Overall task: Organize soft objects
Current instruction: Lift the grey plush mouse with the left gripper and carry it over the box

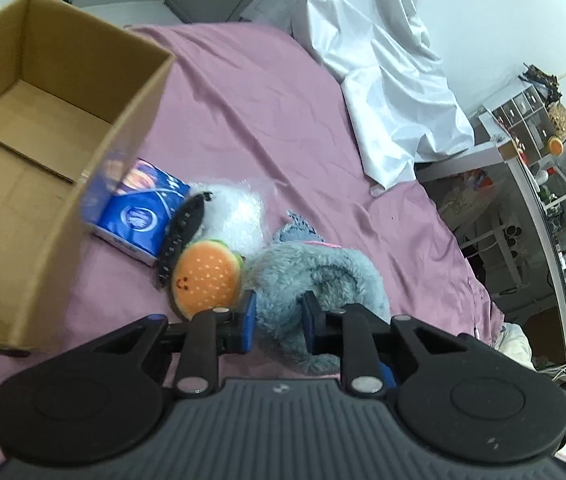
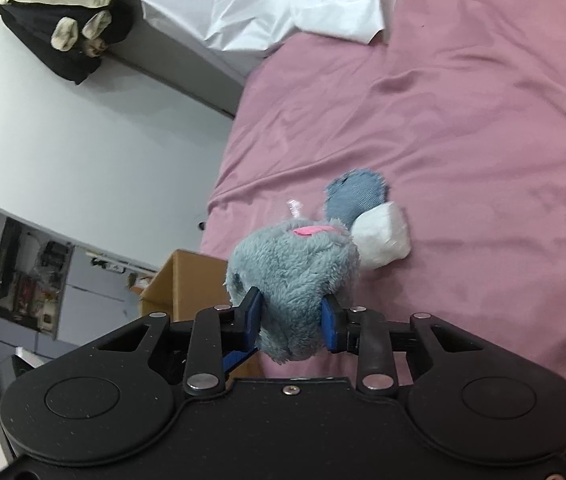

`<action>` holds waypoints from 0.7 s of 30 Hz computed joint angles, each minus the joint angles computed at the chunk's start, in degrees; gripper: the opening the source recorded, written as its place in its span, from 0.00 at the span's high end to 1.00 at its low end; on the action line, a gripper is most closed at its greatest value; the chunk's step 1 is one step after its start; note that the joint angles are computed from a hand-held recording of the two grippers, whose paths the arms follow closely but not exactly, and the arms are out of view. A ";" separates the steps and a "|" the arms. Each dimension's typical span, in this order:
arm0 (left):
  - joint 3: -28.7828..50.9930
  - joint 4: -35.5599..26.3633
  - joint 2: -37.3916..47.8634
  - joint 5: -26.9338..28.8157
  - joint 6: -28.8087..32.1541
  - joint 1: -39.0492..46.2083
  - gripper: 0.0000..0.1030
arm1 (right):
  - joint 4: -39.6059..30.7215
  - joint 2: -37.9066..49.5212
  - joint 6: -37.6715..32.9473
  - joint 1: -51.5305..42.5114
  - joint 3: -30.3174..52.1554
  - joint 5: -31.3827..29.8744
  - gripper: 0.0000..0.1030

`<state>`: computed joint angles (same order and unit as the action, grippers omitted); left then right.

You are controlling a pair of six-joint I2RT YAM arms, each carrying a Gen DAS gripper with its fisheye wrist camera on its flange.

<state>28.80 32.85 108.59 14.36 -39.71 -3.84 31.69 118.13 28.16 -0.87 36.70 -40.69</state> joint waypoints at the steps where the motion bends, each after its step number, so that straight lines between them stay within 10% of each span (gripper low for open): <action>1: -0.61 -0.28 -1.05 0.11 0.20 0.40 0.79 | 0.02 -0.53 0.21 0.14 -0.39 -0.05 0.71; 21: -9.60 -12.52 -26.26 4.65 7.11 13.18 0.83 | 6.07 -12.06 6.30 13.25 -6.10 5.42 0.71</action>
<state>19.20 20.33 82.33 19.01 -32.60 9.34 37.76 106.08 34.45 12.38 30.60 -35.27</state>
